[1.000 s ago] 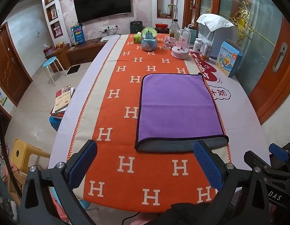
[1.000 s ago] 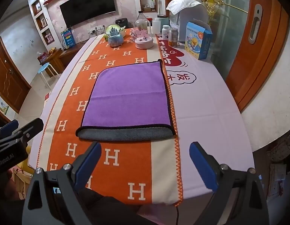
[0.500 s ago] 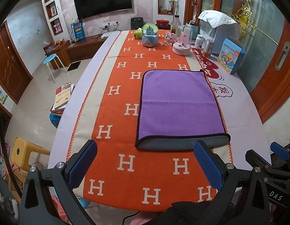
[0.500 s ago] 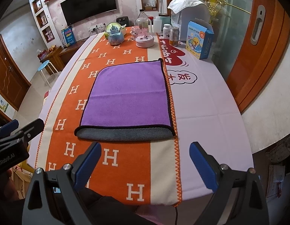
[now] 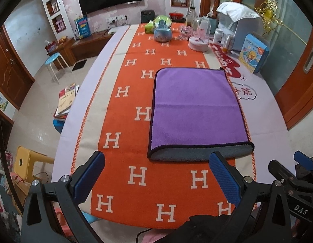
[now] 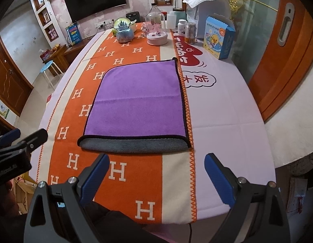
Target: Fold towel
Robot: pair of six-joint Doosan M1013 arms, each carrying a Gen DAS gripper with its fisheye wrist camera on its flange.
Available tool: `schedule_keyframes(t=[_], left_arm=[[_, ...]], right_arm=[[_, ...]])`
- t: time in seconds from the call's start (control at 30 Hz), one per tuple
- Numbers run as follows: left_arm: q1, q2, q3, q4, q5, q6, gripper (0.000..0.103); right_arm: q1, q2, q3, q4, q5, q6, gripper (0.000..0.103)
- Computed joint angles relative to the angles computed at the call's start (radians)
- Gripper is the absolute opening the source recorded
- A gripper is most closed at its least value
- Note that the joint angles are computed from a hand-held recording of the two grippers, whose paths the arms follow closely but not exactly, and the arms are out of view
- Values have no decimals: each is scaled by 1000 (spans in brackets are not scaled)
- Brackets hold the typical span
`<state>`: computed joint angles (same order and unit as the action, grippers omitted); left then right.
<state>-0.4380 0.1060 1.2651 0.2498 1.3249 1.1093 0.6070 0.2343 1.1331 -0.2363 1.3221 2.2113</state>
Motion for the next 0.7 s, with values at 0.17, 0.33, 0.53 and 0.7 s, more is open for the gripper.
schedule_keyframes(t=[0.17,0.33,0.53,0.7], left_arm=[[23,34,-23,-45,35,52,102],[45,61,-40,-94,39,111,102],[63,86,-48,-132,39,190,102],[79,99,-41,-164,27,266,102]], right_arm=[[-24,13,-8,55,-15,-20,95],[-40,26,-16,72,-27,-51,95],[-50,39,-15,43,-40,-113,95],[-70,37,17,42,-73,-160,91]])
